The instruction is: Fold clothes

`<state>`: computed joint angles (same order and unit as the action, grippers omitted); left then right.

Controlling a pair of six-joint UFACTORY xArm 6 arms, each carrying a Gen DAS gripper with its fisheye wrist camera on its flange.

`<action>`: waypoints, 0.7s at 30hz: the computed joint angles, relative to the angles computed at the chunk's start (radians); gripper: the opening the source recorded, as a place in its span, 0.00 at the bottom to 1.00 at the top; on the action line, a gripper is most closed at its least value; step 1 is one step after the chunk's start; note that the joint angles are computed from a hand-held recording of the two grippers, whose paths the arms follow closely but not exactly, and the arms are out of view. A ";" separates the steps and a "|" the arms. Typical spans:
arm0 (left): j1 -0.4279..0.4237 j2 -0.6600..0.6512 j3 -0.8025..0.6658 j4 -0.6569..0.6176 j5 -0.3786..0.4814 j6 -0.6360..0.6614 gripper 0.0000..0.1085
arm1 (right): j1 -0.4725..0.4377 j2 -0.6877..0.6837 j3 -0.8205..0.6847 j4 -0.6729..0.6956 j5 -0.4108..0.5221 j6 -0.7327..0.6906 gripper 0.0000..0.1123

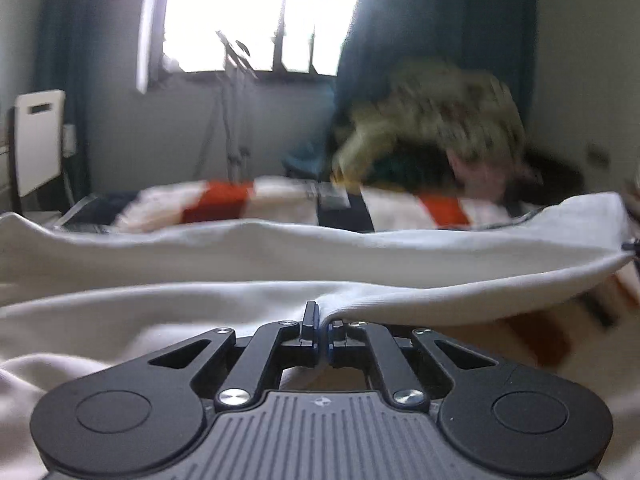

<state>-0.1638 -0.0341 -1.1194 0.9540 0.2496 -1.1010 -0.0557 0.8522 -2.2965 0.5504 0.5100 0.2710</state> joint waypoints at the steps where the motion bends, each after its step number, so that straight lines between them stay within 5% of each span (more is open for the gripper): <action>1: -0.010 -0.003 0.011 -0.057 0.017 0.056 0.04 | -0.016 -0.040 0.091 0.039 0.032 0.007 0.05; 4: -0.035 -0.004 0.017 -0.092 0.083 0.102 0.04 | -0.053 -0.054 0.141 0.130 0.144 0.062 0.05; 13: -0.084 0.033 -0.031 -0.012 0.190 0.077 0.09 | -0.077 -0.026 0.044 0.221 0.212 -0.057 0.12; 17: -0.094 0.036 -0.045 -0.020 0.218 0.105 0.12 | -0.087 -0.096 0.206 0.362 0.114 -0.086 0.57; 21: -0.094 0.034 -0.050 -0.040 0.226 0.116 0.12 | -0.080 -0.053 0.171 0.412 0.057 -0.101 0.56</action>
<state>-0.2583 0.0002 -1.1693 0.9141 0.4752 -0.9850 -0.1361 0.7989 -2.1256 0.9622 0.5668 0.1700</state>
